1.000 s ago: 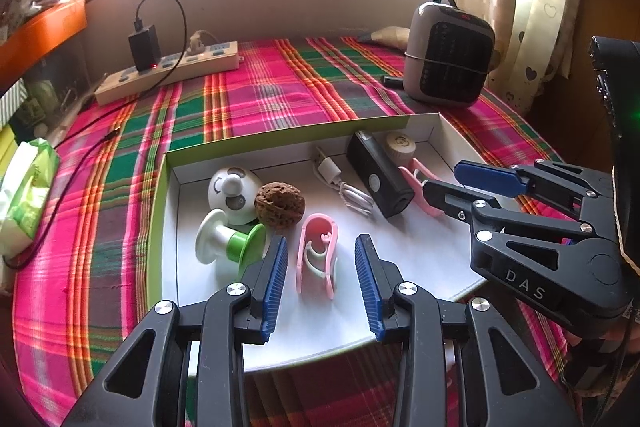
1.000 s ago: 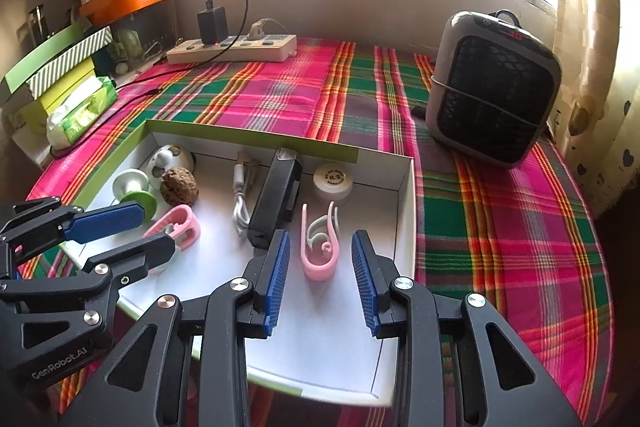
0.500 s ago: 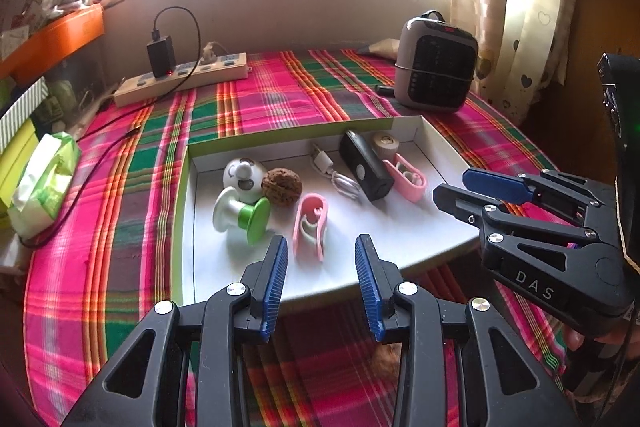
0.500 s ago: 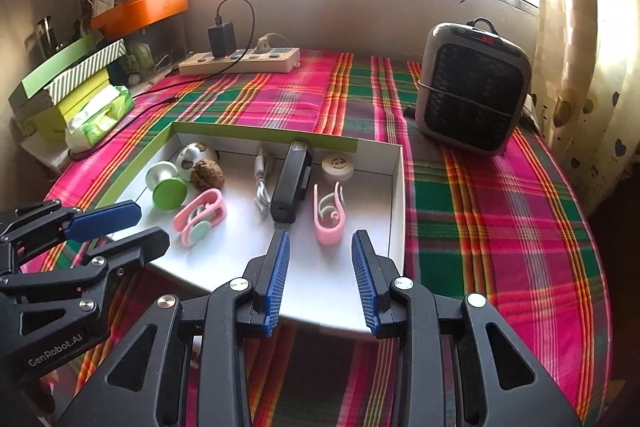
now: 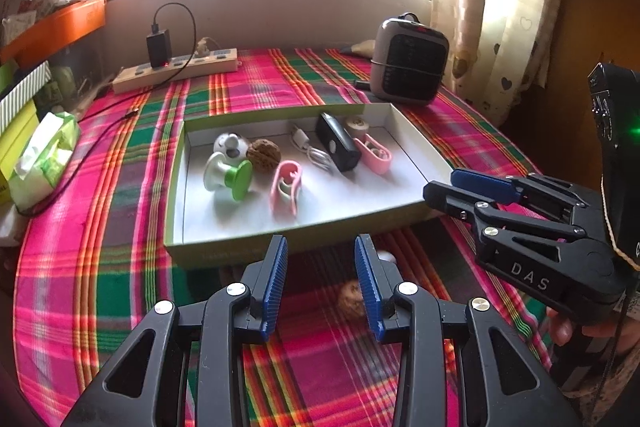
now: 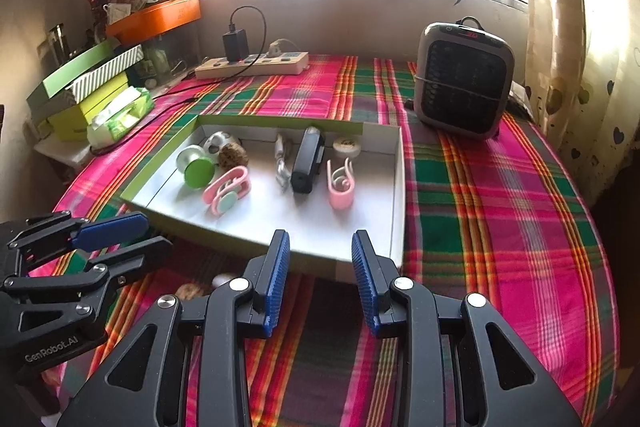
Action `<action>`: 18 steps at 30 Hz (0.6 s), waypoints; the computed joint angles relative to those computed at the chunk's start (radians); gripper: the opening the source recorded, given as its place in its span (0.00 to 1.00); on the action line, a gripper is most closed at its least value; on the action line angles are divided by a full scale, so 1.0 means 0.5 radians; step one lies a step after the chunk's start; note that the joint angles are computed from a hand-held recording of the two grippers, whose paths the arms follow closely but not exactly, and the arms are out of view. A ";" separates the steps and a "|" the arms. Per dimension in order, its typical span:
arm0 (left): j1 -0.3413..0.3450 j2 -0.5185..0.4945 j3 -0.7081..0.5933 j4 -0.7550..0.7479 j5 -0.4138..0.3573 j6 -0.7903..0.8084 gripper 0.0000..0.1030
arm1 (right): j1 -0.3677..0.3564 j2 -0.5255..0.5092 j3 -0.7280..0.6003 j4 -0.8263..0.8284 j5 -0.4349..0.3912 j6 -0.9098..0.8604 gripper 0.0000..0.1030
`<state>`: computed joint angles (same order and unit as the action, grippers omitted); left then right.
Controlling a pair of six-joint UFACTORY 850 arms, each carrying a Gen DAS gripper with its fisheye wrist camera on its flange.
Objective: Organize objects
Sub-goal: 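Move the left tool to the walnut while the right tool moves toward the white mushroom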
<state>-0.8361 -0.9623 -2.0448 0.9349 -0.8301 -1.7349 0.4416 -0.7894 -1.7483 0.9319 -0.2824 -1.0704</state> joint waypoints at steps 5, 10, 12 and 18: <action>-0.009 0.010 0.044 -0.037 0.081 -0.011 0.35 | -0.004 0.040 0.078 0.146 -0.010 -0.150 0.33; -0.015 -0.008 0.037 -0.076 0.132 0.027 0.38 | -0.011 0.072 0.139 0.232 0.002 -0.229 0.33; -0.011 -0.012 0.035 -0.099 0.155 0.044 0.38 | -0.015 0.078 0.152 0.250 0.003 -0.242 0.33; -0.002 -0.052 -0.005 -0.171 0.186 0.093 0.38 | -0.017 0.085 0.176 0.236 -0.001 -0.225 0.33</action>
